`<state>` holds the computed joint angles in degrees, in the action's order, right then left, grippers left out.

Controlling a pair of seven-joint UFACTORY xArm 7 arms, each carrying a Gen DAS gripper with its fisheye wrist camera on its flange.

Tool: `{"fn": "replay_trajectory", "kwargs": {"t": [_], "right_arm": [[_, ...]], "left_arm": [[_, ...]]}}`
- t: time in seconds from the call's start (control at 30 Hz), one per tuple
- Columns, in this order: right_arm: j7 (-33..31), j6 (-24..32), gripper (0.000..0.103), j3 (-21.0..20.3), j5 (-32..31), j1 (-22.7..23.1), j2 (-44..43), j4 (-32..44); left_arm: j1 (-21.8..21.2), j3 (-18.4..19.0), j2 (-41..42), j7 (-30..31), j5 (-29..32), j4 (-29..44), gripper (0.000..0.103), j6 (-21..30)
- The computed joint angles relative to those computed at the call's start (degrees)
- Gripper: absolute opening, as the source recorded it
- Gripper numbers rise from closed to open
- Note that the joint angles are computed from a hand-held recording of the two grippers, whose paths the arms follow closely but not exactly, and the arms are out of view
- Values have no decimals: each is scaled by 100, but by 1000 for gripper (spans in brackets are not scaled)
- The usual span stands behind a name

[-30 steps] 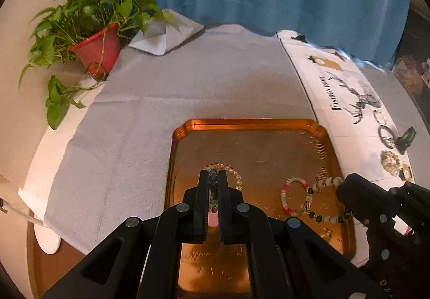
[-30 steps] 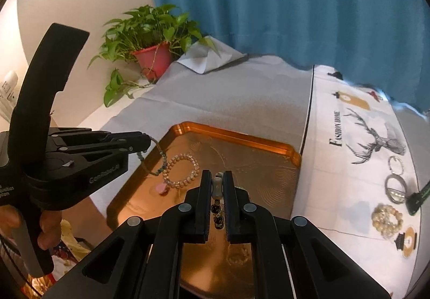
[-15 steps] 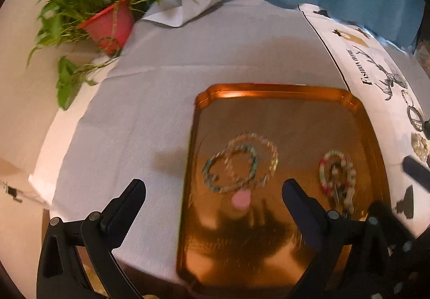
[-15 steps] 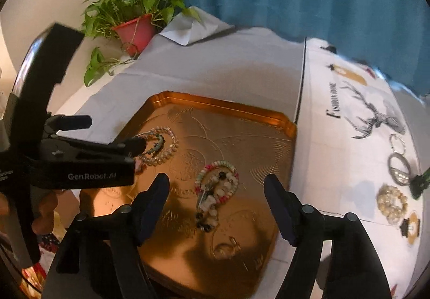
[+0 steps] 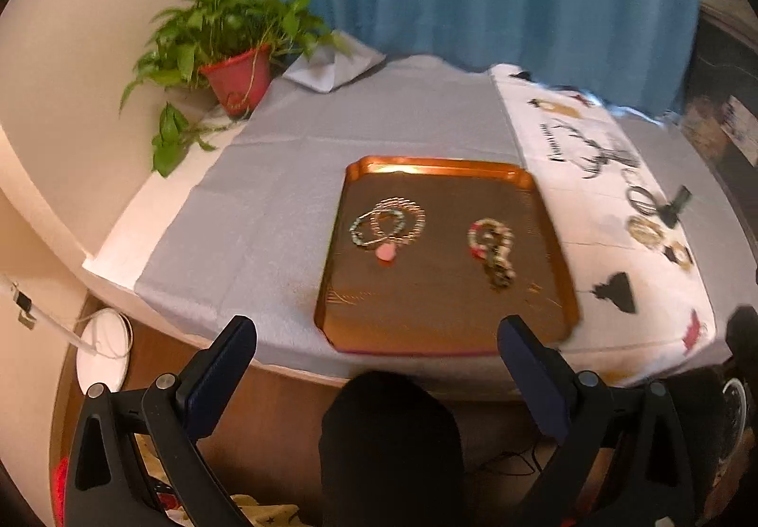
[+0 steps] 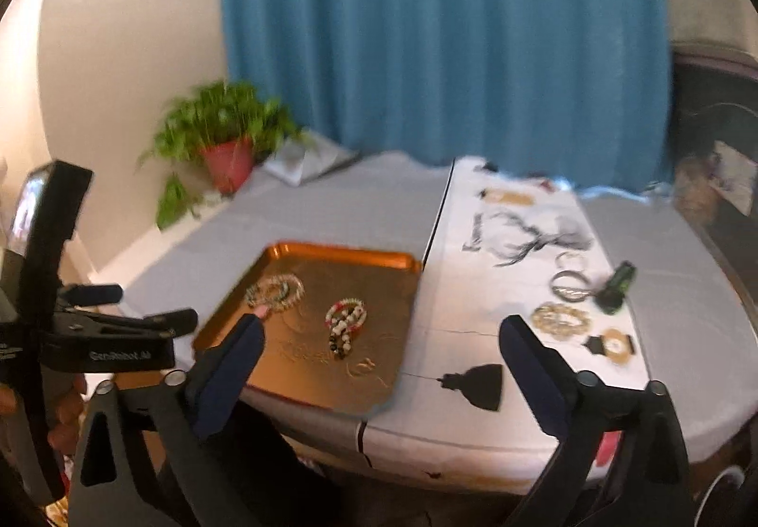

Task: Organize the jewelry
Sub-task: 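Lift both tools away from the tray, then reach both grippers toward the remaining jewelry on the runner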

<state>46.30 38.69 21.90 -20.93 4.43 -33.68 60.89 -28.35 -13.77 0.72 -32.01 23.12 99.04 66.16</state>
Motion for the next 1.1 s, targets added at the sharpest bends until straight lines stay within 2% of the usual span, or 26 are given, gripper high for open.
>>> {"fn": "replay_trajectory", "kwargs": {"t": [0.17,0.43,0.77,1.1], "right_arm": [[-97,454,103,5,278,238,-741,-253],[-200,1034,103,166,497,214,-1480,-463],[-321,1114,103,147,755,93,-1959,-595],[-409,1138,103,30,932,-38,-2245,-739]], "left_arm": [[-172,-260,-409,-49,240,-306,101,64],[-214,-571,-727,-129,427,-460,101,184],[-251,-825,-745,-226,709,-288,102,279],[-485,-825,-482,-183,938,16,102,427]]}}
